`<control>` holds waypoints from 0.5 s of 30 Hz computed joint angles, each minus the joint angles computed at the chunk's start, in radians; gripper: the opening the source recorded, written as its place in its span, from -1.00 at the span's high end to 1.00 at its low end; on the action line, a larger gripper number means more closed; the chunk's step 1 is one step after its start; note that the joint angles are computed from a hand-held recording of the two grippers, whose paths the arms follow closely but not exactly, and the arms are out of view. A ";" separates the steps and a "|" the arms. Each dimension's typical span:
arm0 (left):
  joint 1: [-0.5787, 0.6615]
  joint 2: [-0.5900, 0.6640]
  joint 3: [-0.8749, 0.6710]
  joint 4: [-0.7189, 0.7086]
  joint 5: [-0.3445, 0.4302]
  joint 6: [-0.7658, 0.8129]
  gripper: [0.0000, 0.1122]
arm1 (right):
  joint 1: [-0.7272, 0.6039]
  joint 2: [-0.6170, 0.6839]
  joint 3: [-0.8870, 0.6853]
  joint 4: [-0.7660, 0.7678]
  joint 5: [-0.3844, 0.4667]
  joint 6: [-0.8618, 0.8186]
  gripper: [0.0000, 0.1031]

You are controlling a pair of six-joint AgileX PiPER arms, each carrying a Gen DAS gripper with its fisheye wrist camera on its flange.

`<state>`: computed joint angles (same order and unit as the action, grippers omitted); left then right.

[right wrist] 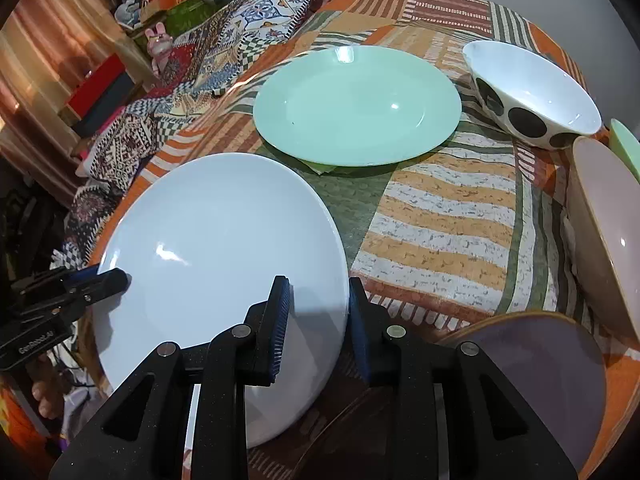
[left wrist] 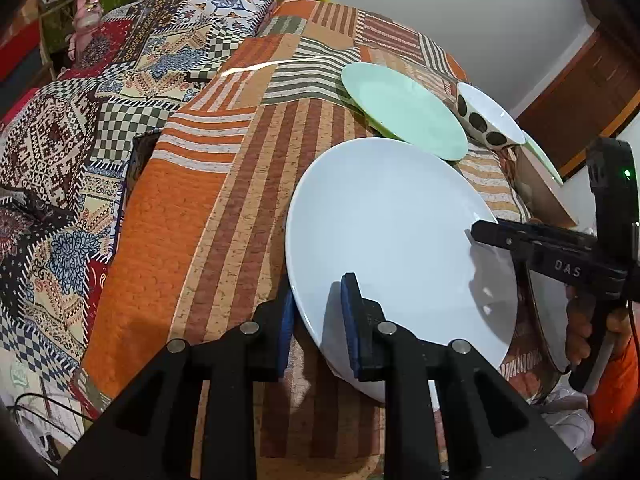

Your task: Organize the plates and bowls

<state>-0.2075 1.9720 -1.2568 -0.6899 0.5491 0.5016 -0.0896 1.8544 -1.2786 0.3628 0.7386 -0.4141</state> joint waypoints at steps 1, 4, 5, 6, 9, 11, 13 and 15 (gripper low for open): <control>0.002 -0.001 -0.003 0.005 0.004 -0.011 0.61 | -0.001 -0.004 0.002 0.007 0.001 -0.001 0.47; 0.004 -0.013 -0.003 0.019 0.005 -0.039 0.61 | -0.001 -0.021 0.018 0.023 -0.009 0.000 0.47; 0.004 -0.018 -0.001 0.019 0.005 -0.040 0.61 | 0.000 -0.027 0.023 0.027 -0.015 0.003 0.47; 0.004 -0.023 0.001 0.020 0.004 -0.042 0.61 | 0.001 -0.036 0.031 0.031 -0.020 0.002 0.47; 0.006 -0.045 0.011 0.018 0.006 -0.047 0.61 | -0.010 -0.062 0.047 0.056 -0.022 -0.017 0.47; 0.004 -0.061 0.017 0.023 0.006 -0.055 0.61 | -0.016 -0.078 0.059 0.069 -0.025 -0.028 0.47; -0.001 -0.079 0.024 0.029 0.000 -0.061 0.61 | -0.022 -0.100 0.075 0.081 -0.031 -0.038 0.47; -0.009 -0.105 0.034 0.040 -0.010 -0.074 0.61 | -0.031 -0.126 0.091 0.096 -0.035 -0.054 0.47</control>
<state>-0.2163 1.8669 -1.2227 -0.6497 0.5396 0.4274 -0.1205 1.7287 -1.1873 0.4590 0.7031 -0.4677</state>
